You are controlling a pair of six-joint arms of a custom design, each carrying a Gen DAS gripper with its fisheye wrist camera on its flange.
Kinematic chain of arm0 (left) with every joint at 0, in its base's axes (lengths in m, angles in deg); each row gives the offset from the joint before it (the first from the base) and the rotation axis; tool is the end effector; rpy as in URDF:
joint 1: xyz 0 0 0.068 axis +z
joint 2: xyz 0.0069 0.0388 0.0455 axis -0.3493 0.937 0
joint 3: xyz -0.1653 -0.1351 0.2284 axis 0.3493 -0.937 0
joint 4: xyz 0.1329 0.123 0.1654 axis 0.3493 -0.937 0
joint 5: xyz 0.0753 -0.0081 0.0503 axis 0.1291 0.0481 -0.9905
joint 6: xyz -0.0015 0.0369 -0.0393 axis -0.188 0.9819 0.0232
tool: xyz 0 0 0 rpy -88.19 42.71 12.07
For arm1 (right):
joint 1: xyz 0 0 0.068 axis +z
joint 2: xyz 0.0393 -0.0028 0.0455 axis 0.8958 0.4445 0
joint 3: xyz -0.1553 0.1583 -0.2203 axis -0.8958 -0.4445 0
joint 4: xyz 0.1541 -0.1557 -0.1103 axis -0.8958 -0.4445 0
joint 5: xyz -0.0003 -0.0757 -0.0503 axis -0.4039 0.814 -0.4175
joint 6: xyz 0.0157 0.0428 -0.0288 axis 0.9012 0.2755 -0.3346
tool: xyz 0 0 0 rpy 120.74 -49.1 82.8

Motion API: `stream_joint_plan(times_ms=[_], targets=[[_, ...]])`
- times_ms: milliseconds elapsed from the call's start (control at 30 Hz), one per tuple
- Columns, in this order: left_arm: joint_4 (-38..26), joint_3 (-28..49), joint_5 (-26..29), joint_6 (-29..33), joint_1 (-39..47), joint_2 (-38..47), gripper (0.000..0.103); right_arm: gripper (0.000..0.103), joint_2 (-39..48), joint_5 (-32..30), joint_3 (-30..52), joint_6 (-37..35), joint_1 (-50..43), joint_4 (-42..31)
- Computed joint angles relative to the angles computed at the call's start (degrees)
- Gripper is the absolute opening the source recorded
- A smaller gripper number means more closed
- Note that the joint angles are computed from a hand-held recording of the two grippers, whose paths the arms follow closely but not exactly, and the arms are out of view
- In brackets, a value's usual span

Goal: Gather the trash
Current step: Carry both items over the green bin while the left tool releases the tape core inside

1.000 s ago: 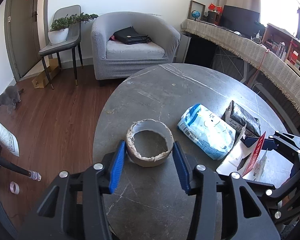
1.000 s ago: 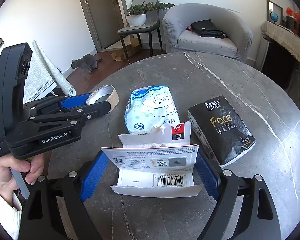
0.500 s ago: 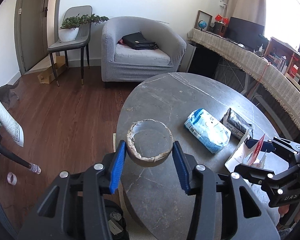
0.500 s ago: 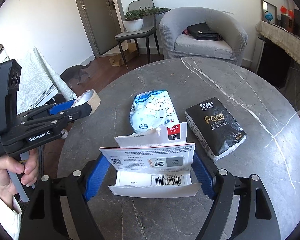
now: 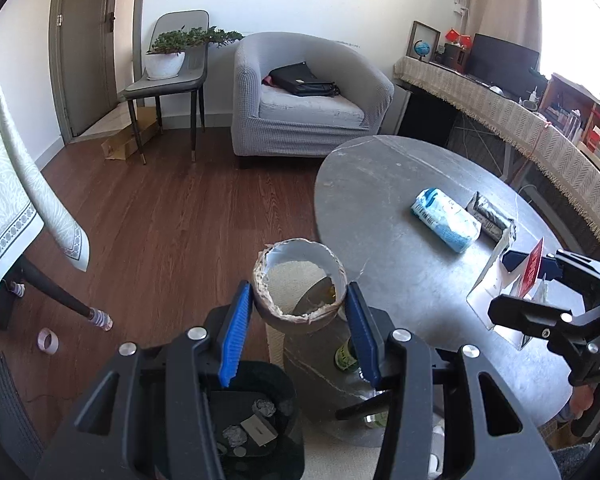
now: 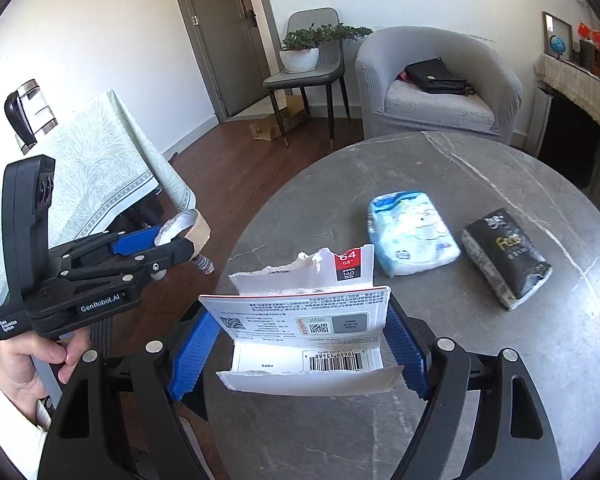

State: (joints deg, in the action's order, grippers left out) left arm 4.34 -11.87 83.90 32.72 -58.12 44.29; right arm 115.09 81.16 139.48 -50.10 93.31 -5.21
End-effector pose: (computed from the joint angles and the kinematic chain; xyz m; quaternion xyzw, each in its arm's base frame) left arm 0.2713 -0.2122 0.2951 0.2570 0.8831 -0.1747 0.3514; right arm 0.1950 0.1024 0.3049 0.0402 0.9220 0.0937 0.3736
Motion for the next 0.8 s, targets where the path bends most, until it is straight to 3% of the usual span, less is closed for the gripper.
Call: stream_joint_plan(times_ms=[233, 533, 800], targets=[[-2.0, -4.7, 0.0, 3.8, 6.0, -2.6, 0.050, 0.080, 7.4, 3.1, 5.3, 0.7, 8.1, 2.7], [-3.1, -9.7, 7.3, 5.1, 12.7, 0.0, 0.050, 0.080, 15.7, 1.8, 10.2, -0.1, 10.3, 4.6], [-2.8, -15.0, 5.7, 10.0, 12.9, 3.6, 0.050, 0.080, 20.1, 0.2, 13.8, -0.6, 11.1, 4.8]])
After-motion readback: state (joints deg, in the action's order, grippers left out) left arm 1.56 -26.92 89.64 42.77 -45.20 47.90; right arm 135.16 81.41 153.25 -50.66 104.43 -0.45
